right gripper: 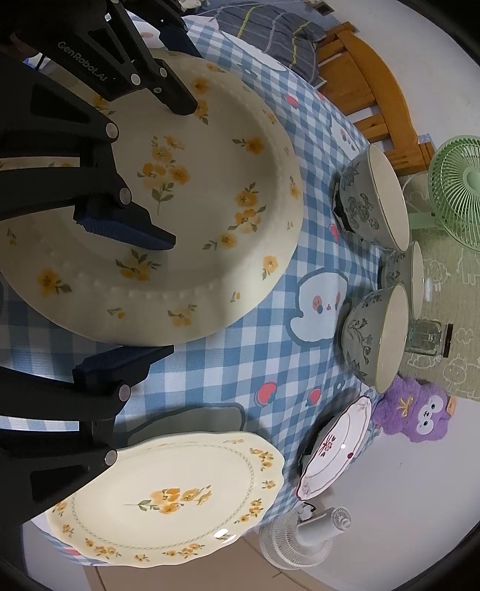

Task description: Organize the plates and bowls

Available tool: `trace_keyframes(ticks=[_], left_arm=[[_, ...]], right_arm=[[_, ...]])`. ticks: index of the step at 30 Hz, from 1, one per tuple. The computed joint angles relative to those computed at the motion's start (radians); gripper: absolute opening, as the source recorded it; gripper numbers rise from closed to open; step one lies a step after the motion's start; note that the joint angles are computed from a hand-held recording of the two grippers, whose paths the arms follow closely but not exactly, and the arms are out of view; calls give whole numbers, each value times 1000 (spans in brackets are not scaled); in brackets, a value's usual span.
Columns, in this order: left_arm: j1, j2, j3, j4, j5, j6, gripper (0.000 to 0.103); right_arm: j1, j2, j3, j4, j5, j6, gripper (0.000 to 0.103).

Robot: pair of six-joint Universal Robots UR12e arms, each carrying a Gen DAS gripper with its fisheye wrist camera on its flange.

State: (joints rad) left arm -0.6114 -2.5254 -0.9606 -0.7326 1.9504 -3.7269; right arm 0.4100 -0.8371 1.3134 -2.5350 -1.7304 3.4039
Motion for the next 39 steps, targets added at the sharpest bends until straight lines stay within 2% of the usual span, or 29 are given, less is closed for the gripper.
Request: trace_keyframes(ticks=[14,21,39], left_arm=[[1,-7,29,-54,-20,-54,51],[-3,-22,61,-68,-43,-46,50],[-15,-52,145,-112,-26,-32,48]], right_arm=[[-2,0,-10,21,-3,28,48],[-12,-9,0,12,-28,30,47],[-36,-34,32,-29,-9,51,45]])
